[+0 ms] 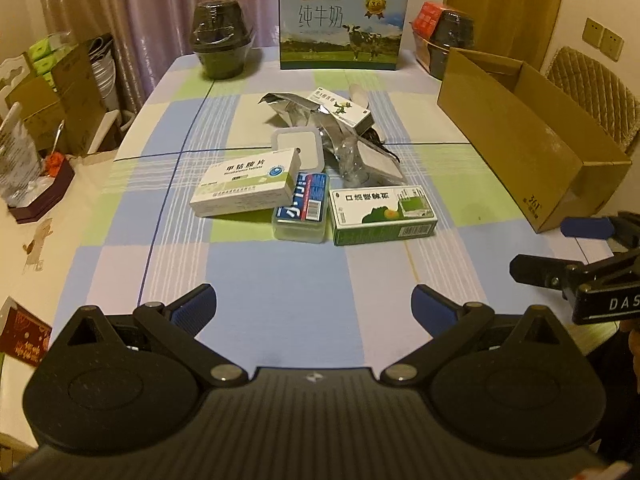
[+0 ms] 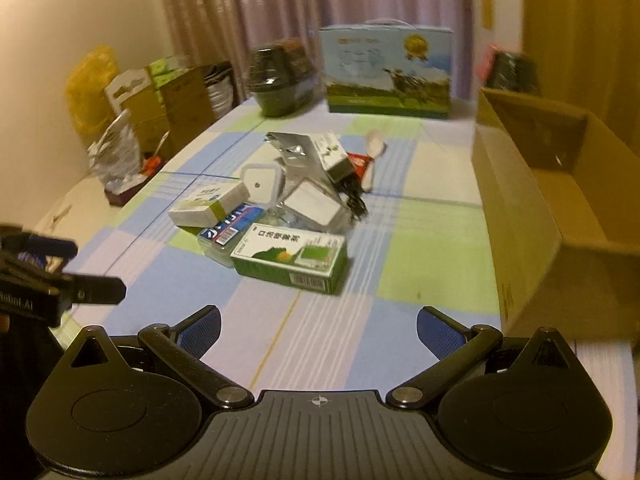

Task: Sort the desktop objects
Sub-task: 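Grasp the green-white spray box with the right tool while the left tool grasps the blue floss case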

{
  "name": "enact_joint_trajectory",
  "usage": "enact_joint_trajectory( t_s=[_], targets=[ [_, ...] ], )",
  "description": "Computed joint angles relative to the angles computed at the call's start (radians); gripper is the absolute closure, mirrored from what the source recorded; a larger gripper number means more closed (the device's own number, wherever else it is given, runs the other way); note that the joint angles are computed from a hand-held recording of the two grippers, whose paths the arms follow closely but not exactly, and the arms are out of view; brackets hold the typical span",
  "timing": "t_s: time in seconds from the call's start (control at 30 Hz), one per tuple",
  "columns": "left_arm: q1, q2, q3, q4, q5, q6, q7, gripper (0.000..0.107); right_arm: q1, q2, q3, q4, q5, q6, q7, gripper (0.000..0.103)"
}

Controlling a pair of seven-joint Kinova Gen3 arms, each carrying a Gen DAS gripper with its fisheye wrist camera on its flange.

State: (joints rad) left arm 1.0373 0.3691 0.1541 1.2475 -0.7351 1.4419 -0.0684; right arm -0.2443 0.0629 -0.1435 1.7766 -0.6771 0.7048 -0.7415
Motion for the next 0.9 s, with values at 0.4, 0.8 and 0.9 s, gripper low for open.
enact_joint_trajectory(
  t_s=[0.4,0.8,0.9],
  targets=[
    [-0.13,-0.033,-0.002,0.115,0.028,-0.15,-0.14,0.006,0.01,0.153,-0.066,-0.124,0.039,0.013,0.269,0.002],
    [-0.229,-0.026,-0.024,0.193,0.061,-0.332,-0.281,0.015,-0.031,0.328,-0.123,-0.31,0.198,0.08,0.342,0.02],
    [-0.245,-0.024,-0.03,0.209,0.071,-0.371,-0.302,0.015,-0.044,0.37,-0.135,-0.36,0.237,0.113,0.37,0.021]
  ],
)
